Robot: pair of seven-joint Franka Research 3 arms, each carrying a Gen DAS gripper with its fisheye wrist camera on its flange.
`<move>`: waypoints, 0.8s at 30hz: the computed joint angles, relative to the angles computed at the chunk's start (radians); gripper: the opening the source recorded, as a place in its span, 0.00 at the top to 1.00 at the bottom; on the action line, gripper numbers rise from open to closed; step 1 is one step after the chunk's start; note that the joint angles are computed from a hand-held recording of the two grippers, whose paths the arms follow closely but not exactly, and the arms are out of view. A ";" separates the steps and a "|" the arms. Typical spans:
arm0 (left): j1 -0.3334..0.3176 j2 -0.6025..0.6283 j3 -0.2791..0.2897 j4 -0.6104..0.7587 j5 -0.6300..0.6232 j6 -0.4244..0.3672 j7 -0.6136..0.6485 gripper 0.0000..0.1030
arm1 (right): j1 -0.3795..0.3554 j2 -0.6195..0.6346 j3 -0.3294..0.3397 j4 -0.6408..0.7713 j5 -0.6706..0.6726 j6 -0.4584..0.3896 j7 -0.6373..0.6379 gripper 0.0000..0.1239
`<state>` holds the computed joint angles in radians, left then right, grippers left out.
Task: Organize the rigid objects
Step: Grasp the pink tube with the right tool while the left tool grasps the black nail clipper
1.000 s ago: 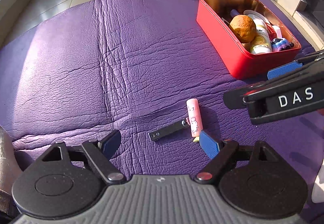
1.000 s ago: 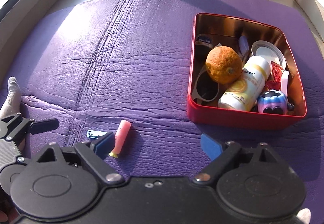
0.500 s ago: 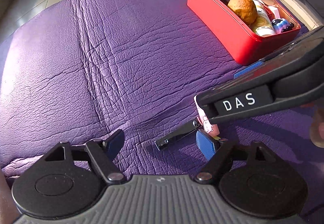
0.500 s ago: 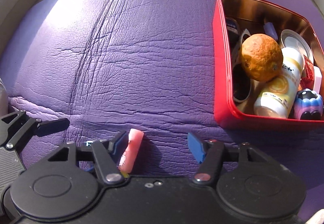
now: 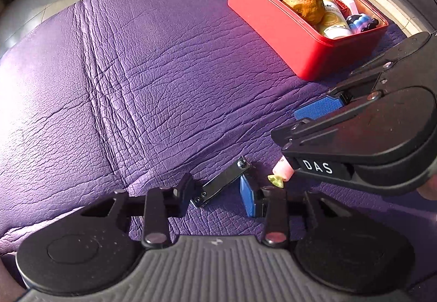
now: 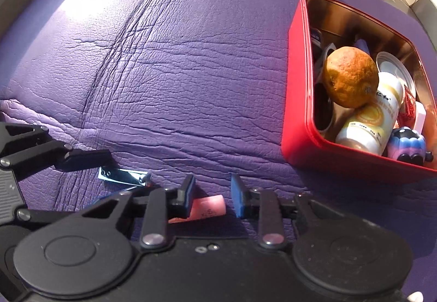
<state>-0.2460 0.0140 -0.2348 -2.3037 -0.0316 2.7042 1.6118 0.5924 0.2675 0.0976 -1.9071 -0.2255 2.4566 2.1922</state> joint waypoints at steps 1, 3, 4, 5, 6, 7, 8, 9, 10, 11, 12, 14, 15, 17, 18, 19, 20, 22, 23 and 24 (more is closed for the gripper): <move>-0.001 0.001 -0.001 0.002 -0.004 -0.005 -0.004 0.71 | 0.001 -0.013 -0.002 -0.017 -0.003 0.007 0.006 0.85; -0.003 0.000 -0.003 0.004 -0.006 -0.009 -0.013 0.76 | -0.001 -0.031 -0.002 -0.045 -0.011 0.021 0.016 0.90; -0.004 -0.001 -0.004 0.004 -0.011 -0.010 -0.011 0.82 | -0.004 -0.041 -0.001 -0.060 -0.011 0.032 0.021 0.92; -0.006 -0.002 -0.005 0.003 -0.011 -0.012 -0.015 0.85 | -0.009 -0.051 0.001 -0.078 -0.005 0.049 0.021 0.93; -0.008 -0.003 -0.006 0.005 -0.001 -0.016 -0.029 0.88 | -0.016 -0.062 0.003 -0.097 0.003 0.066 0.019 0.95; -0.009 -0.003 -0.006 0.005 0.003 -0.017 -0.038 0.89 | -0.021 -0.058 0.007 -0.106 0.014 0.087 0.020 0.97; -0.011 -0.003 -0.007 0.006 0.013 -0.019 -0.056 0.89 | -0.029 -0.062 0.010 -0.120 0.033 0.111 0.011 0.98; -0.012 -0.003 -0.007 0.008 0.024 -0.024 -0.077 0.89 | -0.037 -0.070 0.014 -0.135 0.054 0.128 -0.002 1.00; -0.012 -0.002 -0.006 0.011 0.027 -0.028 -0.092 0.89 | -0.053 -0.084 0.022 -0.160 0.097 0.158 -0.036 1.00; -0.011 0.000 -0.005 0.013 0.025 -0.031 -0.102 0.89 | -0.061 -0.092 0.026 -0.174 0.119 0.173 -0.059 1.00; -0.011 -0.001 -0.005 0.016 0.020 -0.036 -0.110 0.89 | -0.073 -0.101 0.034 -0.189 0.153 0.191 -0.108 1.00; -0.010 -0.001 -0.004 0.017 0.015 -0.038 -0.114 0.89 | -0.098 -0.120 0.055 -0.212 0.238 0.210 -0.246 0.99; -0.009 -0.001 -0.003 0.017 0.013 -0.040 -0.115 0.89 | -0.108 -0.133 0.065 -0.225 0.273 0.222 -0.329 0.99; -0.008 0.000 -0.002 0.020 0.017 -0.042 -0.120 0.89 | -0.125 -0.145 0.085 -0.224 0.353 0.213 -0.527 0.96; -0.006 0.003 -0.001 0.022 0.019 -0.043 -0.122 0.89 | -0.124 -0.144 0.086 -0.218 0.364 0.199 -0.583 0.90; -0.005 0.004 -0.001 0.023 0.016 -0.043 -0.121 0.89 | -0.128 -0.138 0.095 -0.203 0.394 0.177 -0.690 0.83; -0.004 0.004 -0.001 0.022 0.010 -0.042 -0.118 0.89 | -0.129 -0.138 0.101 -0.197 0.423 0.161 -0.772 0.81; -0.003 0.006 -0.002 0.021 0.002 -0.037 -0.113 0.89 | -0.121 -0.132 0.102 -0.183 0.441 0.134 -0.875 0.78; -0.002 0.006 -0.002 0.019 -0.002 -0.034 -0.110 0.89 | -0.118 -0.132 0.104 -0.180 0.453 0.120 -0.925 0.77; -0.002 0.005 -0.002 0.017 -0.006 -0.032 -0.106 0.89 | -0.115 -0.127 0.102 -0.171 0.461 0.103 -0.958 0.77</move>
